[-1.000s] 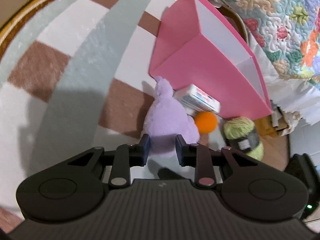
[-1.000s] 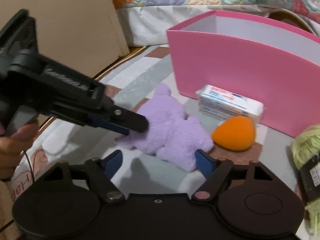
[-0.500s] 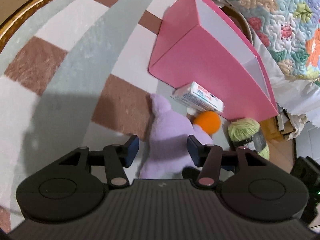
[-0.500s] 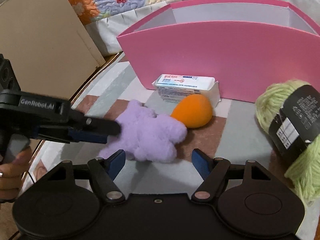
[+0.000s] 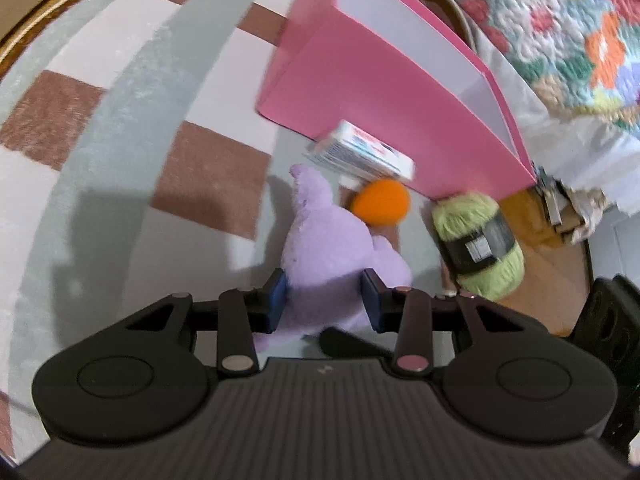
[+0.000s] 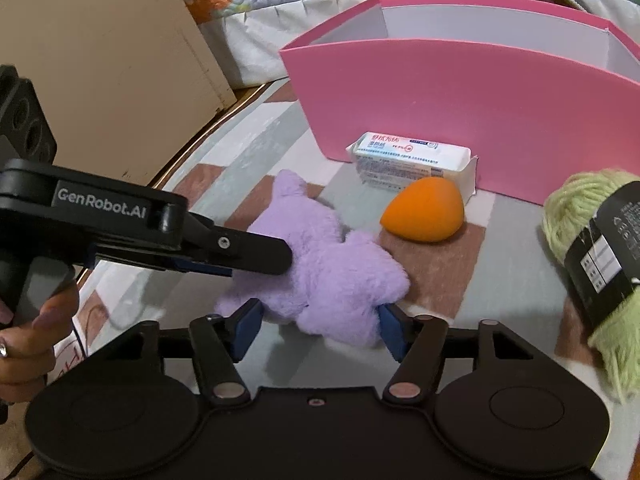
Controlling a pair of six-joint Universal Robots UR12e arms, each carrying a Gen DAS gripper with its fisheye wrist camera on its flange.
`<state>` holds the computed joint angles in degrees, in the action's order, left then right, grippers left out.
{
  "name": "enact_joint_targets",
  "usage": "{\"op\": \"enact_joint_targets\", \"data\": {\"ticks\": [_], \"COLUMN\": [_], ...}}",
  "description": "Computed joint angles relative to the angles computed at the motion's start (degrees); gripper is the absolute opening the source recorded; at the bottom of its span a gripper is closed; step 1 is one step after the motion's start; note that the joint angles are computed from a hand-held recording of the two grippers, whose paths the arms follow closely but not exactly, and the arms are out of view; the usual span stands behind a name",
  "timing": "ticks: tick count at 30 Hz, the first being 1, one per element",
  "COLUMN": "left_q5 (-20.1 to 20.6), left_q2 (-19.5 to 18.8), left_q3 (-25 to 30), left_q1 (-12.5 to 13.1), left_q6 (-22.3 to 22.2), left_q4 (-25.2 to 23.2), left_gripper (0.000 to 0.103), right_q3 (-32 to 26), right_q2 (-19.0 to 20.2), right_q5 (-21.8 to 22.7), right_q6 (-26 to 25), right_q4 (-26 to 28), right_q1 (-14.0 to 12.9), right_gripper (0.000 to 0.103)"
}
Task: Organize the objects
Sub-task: 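Lift the plush toy and carry it into the pink box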
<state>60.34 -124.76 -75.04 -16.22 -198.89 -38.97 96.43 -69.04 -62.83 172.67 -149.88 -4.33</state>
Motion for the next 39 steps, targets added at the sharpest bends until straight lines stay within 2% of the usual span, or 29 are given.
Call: {"op": "enact_joint_targets", "data": {"ticks": [3,8,12,16,22,27,35,39], "left_q5": [-0.50,-0.77,-1.70,-2.92,-4.32,-3.71,-1.55,1.00], "left_q2": [0.30,1.30,2.22,3.39,4.92,4.82,2.90,0.94], "left_q3": [0.18,-0.68,-1.77,-2.82,-2.67,0.05,6.76,11.13], "left_q1": [-0.46,-1.14,-1.51,-1.75,-1.81,-2.00,-2.13,-2.52], "left_q6": [1.67,2.86,1.78,2.02,2.58,2.66,2.65,2.82], "left_q4": [-1.21,-0.64,0.81,1.94,2.67,2.86,3.01,1.76], "left_gripper": [0.040,0.042,0.042,0.042,0.042,0.042,0.043,0.043], "right_q3": [0.20,1.12,1.75,1.47,1.50,0.80,-6.15,-9.95], "right_q2": [-0.86,-2.28,-3.73,-5.26,-7.82,-8.54,-6.91,-5.16], "right_q5": [-2.31,-1.97,-3.19,-4.10,-2.92,-3.42,-2.12,-1.13], "right_q6": [-0.68,-0.90,-3.02,-5.77,-11.06,-14.65,-22.96,-21.35], "right_q4": [1.14,1.17,1.31,3.78,3.51,0.08,3.77,5.66], "right_q1": [0.31,-0.39,-0.53,-0.72,-1.55,-1.58,-2.03,-2.21], "right_gripper": [0.082,0.087,0.088,0.088,0.088,0.088,0.088,0.088]}}
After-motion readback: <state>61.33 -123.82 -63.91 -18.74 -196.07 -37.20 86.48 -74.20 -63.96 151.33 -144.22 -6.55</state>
